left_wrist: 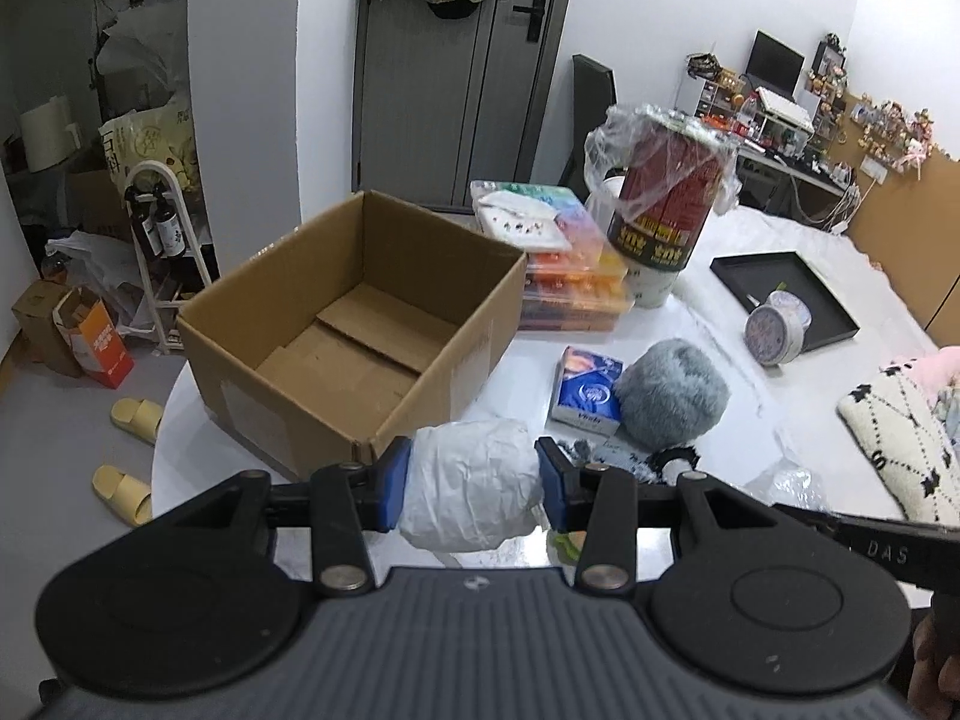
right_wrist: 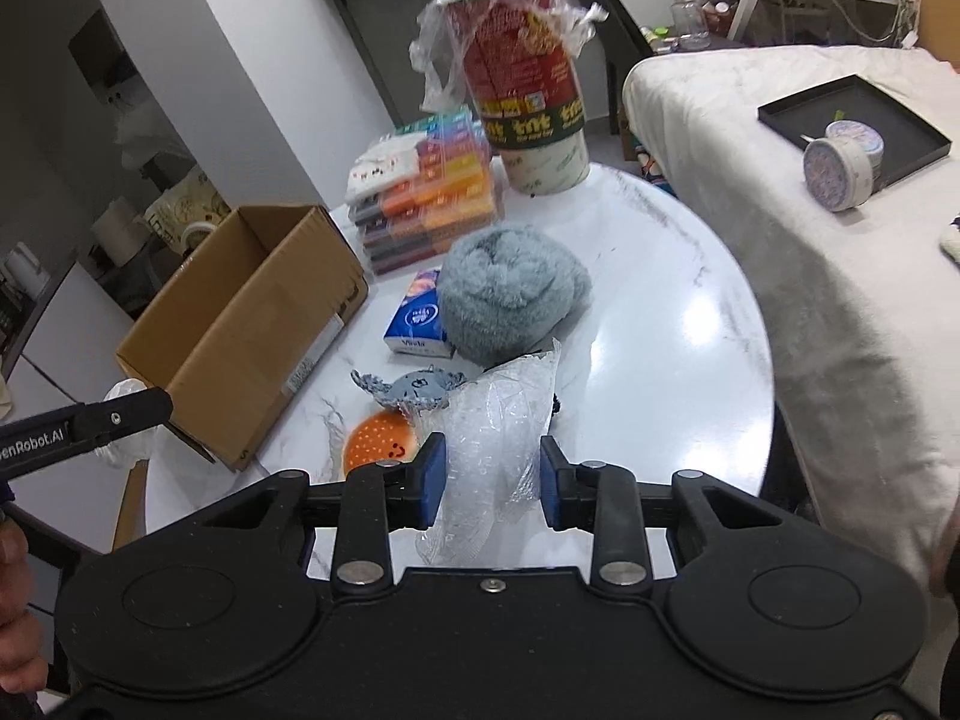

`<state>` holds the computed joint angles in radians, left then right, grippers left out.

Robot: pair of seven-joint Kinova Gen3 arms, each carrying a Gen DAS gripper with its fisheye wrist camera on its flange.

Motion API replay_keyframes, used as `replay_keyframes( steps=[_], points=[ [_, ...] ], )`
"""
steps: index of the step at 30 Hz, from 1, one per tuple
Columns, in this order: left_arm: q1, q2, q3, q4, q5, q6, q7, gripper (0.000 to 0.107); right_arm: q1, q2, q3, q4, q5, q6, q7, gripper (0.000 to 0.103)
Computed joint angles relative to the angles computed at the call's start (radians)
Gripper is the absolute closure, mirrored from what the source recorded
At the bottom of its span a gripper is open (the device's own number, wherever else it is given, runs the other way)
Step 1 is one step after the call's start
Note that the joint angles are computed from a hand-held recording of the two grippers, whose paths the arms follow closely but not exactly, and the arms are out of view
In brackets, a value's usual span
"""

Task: Organize soft objects
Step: 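Lift the white bundle with the left gripper while the right gripper grasps the plastic bag, then carry the white bundle and plastic bag over the cardboard box with both grippers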

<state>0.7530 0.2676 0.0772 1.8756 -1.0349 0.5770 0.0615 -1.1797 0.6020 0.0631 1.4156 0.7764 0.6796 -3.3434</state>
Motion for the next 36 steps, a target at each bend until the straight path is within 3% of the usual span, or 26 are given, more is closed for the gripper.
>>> replay_keyframes(
  steps=[7, 14, 27, 36],
  points=[
    [-0.001, -0.032, 0.012, 0.014, -0.063, 0.021, 0.044, 0.065, -0.021, -0.01, -0.004, -0.025, 0.026, 0.05, -0.008, 0.072],
    [-0.029, -0.05, 0.04, 0.026, -0.071, 0.047, 0.006, 0.065, -0.036, -0.027, -0.004, -0.016, 0.093, 0.046, -0.055, 0.072],
    [-0.092, -0.077, 0.056, 0.028, -0.098, 0.058, -0.021, 0.065, -0.016, -0.01, -0.024, -0.107, 0.111, 0.027, 0.058, 0.072],
    [-0.138, -0.059, 0.028, 0.006, -0.076, 0.038, -0.051, 0.065, 0.013, 0.031, -0.018, -0.209, 0.026, 0.003, 0.216, 0.072]
  ],
)
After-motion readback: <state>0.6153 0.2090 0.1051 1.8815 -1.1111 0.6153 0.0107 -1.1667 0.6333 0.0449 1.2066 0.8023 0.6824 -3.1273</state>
